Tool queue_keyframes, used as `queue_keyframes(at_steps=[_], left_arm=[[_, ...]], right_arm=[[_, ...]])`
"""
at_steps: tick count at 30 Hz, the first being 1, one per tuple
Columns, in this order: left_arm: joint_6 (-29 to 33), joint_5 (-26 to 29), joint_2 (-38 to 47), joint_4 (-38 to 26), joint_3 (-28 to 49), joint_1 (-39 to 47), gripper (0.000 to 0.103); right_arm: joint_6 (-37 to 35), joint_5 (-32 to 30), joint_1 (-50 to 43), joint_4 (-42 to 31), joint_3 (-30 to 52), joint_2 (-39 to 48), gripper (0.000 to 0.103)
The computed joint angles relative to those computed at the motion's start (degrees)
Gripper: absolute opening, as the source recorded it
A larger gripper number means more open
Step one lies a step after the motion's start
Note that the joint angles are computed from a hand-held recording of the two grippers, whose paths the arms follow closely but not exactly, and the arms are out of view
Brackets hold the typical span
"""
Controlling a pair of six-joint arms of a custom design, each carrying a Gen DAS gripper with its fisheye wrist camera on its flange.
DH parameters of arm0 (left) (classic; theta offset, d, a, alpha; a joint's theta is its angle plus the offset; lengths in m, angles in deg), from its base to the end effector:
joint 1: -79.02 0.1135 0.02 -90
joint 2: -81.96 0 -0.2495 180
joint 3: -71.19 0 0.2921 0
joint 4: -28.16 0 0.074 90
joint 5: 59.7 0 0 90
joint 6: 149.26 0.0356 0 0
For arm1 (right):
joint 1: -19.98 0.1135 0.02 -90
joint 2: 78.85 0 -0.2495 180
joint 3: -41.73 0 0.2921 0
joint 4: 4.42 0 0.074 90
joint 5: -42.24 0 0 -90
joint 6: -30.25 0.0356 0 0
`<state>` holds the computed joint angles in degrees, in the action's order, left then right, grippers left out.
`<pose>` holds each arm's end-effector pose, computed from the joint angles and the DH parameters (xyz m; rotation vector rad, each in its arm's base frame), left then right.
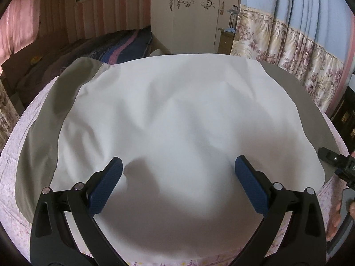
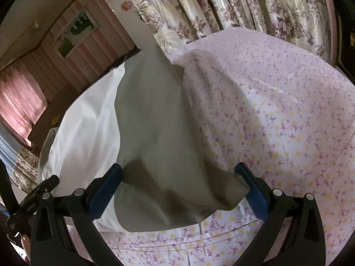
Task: Fold large clothes
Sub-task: 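Grasp the olive side panel edge with the right gripper and lift it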
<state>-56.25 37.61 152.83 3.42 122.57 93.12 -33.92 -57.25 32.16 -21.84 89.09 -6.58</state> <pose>0.2842 0.0667 0.1755 -0.1629 2.3292 -0.0009 0.2819 0.0668 0.1546 0.1941 2.3479 0.5235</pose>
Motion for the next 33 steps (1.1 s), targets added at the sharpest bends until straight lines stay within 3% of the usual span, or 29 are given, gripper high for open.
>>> queue_keyframes(at_steps=[5, 7, 16, 22, 28, 33], left_arm=[[0.2, -1.2, -0.4, 0.2, -0.4, -0.6, 0.1], [0.5, -1.5, -0.3, 0.3, -0.4, -0.8, 0.1], [1.3, -2.0, 0.3, -0.4, -0.2, -0.9, 0.1], [2.1, -1.7, -1.0, -0.7, -1.4, -0.5, 0.1], [2.3, -2.7, -0.4, -0.4, -1.4, -1.0, 0.1], [2.5, -3.6, -1.2, -0.4, -1.9, -1.2, 0.1]], right_arm=[[-0.4, 2.0, 2.4, -2.0, 0.1, -1.3, 0.089], [-0.2, 2.2, 2.5, -2.6, -0.4, -2.4, 0.08], [-3.3, 1.8, 3.0, -2.9, 6.0, 5.4, 0.075], [-6.1, -1.6, 2.3, -2.7, 11.5, 12.0, 0.073], [-8.7, -4.1, 1.9, -3.2, 11.6, 11.1, 0.039], [-10.3, -0.3, 4.7, -3.6, 11.2, 7.3, 0.023]])
